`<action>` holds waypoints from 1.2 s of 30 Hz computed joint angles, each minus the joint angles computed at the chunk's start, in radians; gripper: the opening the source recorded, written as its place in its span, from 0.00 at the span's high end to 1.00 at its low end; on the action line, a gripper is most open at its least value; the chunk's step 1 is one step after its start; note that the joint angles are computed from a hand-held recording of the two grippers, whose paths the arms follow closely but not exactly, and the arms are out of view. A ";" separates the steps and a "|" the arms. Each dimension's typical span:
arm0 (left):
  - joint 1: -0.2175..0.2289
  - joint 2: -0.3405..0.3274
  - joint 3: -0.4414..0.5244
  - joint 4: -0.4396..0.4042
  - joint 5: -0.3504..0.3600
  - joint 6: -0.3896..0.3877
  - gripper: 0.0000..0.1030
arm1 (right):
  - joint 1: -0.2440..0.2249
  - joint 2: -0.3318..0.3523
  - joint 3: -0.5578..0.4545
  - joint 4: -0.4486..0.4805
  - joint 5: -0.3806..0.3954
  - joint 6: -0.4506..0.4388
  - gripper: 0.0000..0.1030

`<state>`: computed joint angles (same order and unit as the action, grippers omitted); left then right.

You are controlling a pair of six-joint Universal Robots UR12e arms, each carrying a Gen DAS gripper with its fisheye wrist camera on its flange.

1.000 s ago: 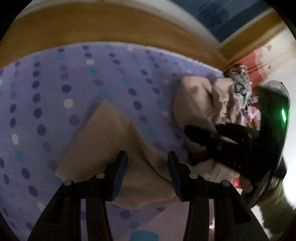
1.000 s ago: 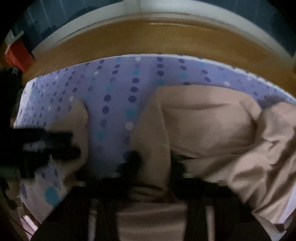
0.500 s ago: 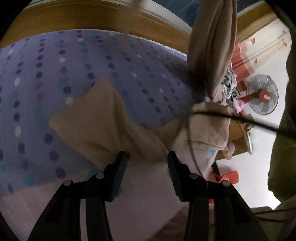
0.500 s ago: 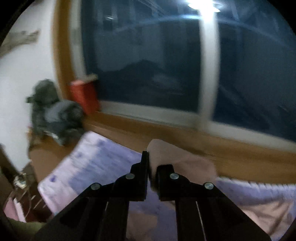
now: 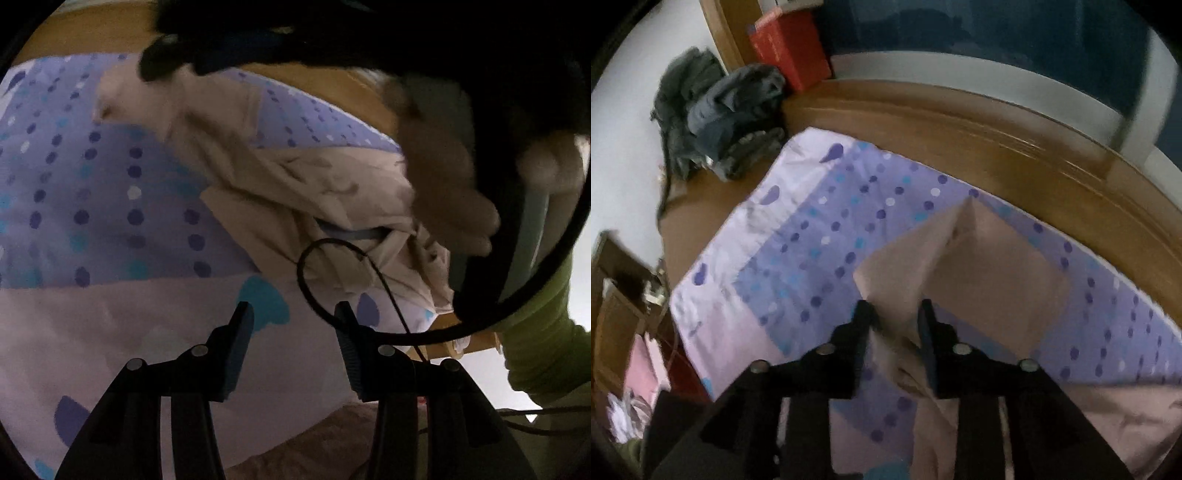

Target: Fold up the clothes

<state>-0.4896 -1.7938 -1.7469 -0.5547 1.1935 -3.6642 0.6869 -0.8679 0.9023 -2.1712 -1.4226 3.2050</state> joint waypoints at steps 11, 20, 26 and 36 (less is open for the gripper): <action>-0.027 -0.061 0.137 -0.071 -0.080 0.308 0.55 | -0.068 -0.339 0.459 -0.263 -0.334 0.261 0.35; -0.096 -0.190 0.330 -0.188 -0.061 0.349 0.55 | -0.215 -0.600 0.788 -0.216 -0.382 0.649 0.35; -0.143 -0.279 0.449 -0.199 0.010 0.247 0.55 | -0.355 -0.685 0.913 -0.248 -0.197 0.616 0.35; -0.253 -0.431 0.721 -0.385 0.405 0.024 0.55 | -0.529 -0.589 0.895 -0.206 0.071 0.352 0.35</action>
<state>-0.7426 -2.2248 -1.0258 -0.9401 1.5987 -3.6406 0.1580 -1.4566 1.7970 -2.3767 -1.3514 3.5571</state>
